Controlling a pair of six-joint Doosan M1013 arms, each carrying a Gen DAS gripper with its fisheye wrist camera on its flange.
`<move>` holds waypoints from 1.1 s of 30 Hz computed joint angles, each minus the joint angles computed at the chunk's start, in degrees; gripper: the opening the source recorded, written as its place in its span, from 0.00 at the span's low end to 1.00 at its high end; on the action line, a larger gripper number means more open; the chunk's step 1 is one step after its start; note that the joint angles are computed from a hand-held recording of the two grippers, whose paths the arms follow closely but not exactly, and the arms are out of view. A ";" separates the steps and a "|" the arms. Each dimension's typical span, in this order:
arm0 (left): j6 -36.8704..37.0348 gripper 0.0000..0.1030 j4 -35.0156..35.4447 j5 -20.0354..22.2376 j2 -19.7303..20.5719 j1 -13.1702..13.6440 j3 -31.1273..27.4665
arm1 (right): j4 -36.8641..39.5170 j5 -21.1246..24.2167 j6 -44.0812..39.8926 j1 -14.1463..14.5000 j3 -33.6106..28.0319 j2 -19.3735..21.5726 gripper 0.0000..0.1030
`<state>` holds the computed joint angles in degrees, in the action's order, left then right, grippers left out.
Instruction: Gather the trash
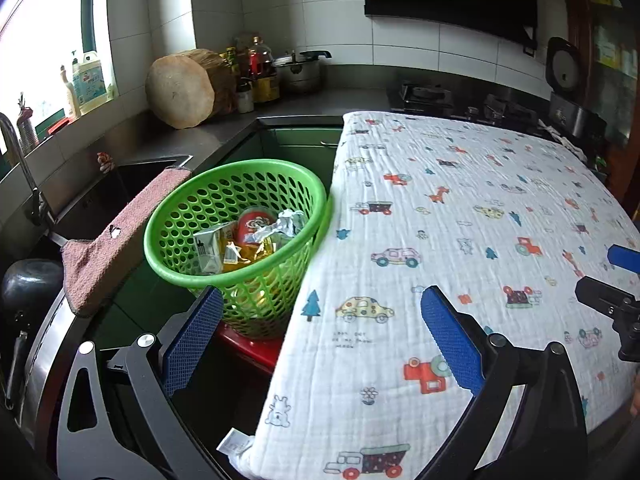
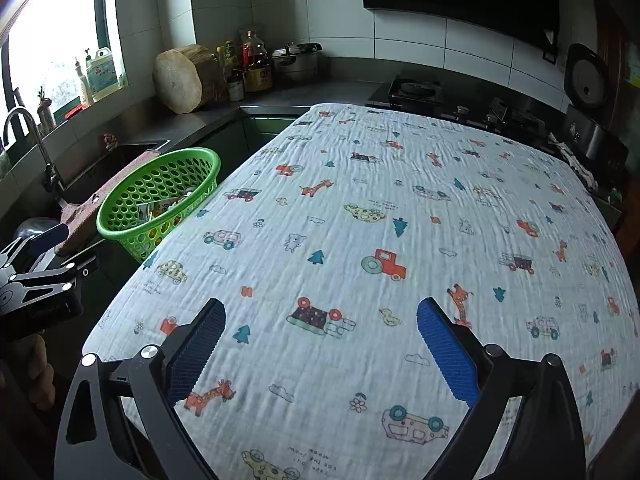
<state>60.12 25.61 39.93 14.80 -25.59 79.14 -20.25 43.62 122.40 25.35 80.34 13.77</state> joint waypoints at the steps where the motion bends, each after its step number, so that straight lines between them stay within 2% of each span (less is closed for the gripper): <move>1: 0.49 0.95 -0.74 -0.47 -0.18 -0.09 0.28 | -0.41 -0.05 0.58 -0.05 0.53 -0.35 0.91; 9: 2.43 0.95 -4.07 -0.91 -0.69 -0.75 1.14 | -3.78 -0.93 5.61 -0.45 3.85 -2.80 0.91; 13: 1.06 0.95 -1.66 -1.02 -0.95 -1.66 1.75 | -4.53 -1.21 6.51 -0.52 4.69 -3.45 0.91; 33: 1.65 0.95 -2.77 -1.89 -1.50 -2.05 2.13 | -6.17 -1.59 7.87 0.11 5.11 -3.73 0.91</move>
